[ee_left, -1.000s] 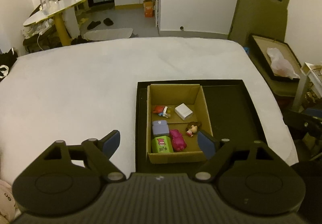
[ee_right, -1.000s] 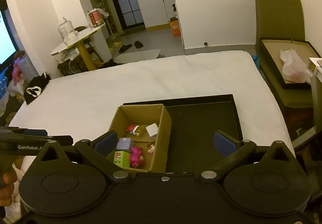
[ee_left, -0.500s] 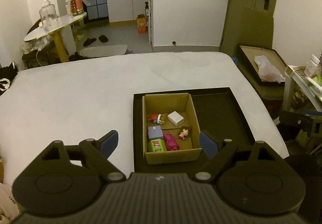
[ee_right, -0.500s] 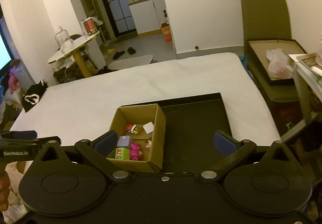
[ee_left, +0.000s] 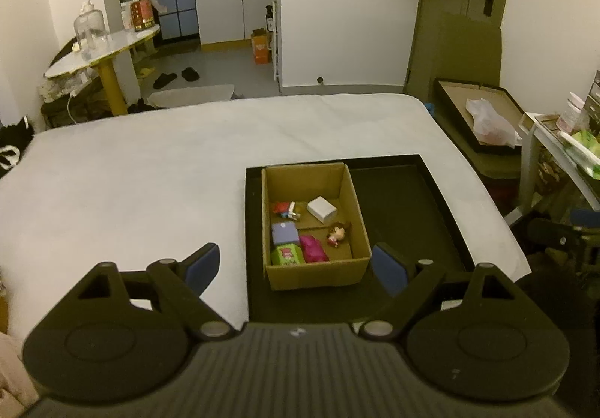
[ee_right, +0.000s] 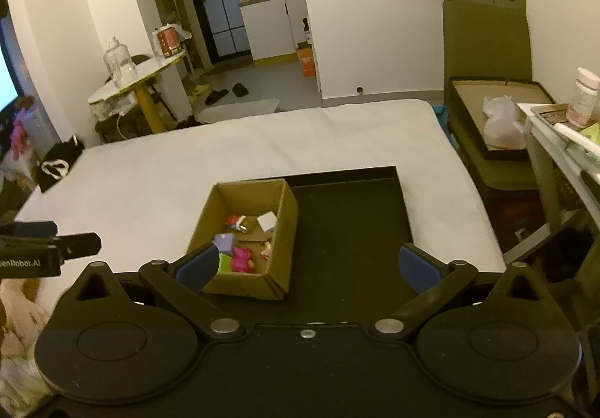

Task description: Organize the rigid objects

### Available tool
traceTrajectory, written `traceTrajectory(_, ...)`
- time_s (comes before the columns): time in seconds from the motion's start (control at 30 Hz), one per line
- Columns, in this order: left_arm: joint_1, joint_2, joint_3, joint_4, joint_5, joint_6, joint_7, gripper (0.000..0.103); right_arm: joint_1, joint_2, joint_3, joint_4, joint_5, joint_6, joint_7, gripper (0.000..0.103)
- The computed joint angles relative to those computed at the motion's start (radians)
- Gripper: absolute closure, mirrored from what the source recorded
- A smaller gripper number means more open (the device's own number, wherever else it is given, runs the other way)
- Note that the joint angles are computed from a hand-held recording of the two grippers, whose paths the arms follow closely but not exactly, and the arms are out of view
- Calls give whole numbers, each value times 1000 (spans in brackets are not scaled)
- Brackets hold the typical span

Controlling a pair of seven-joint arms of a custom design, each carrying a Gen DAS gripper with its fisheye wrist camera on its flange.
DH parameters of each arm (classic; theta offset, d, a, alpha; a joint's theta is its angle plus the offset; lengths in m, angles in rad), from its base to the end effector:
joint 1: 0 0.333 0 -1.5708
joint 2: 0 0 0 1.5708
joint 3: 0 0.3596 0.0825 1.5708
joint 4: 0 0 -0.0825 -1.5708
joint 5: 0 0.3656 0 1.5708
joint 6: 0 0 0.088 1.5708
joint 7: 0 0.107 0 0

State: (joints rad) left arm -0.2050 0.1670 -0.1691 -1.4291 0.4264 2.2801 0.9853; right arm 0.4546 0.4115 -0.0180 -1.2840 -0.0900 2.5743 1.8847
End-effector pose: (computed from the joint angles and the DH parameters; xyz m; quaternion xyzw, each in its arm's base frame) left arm 0.6072 -0.2145 0.7230 -0.6739 0.6347 -0.2587 0.2757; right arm 0.6603 0.3136 0.6654 -0.6945 0.5791 -0.2070 0.3734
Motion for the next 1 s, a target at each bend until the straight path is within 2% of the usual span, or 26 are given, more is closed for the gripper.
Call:
traceTrajectory(0.2,6,-20,1,-45,-3,23,-22,16,0,-38,-6,-81,-5,16,33,0)
traceTrajectory(1.0,7,-20,-9,-51,-28,-4,-3,15,6,-33,7,-64,-21,-30,40,0)
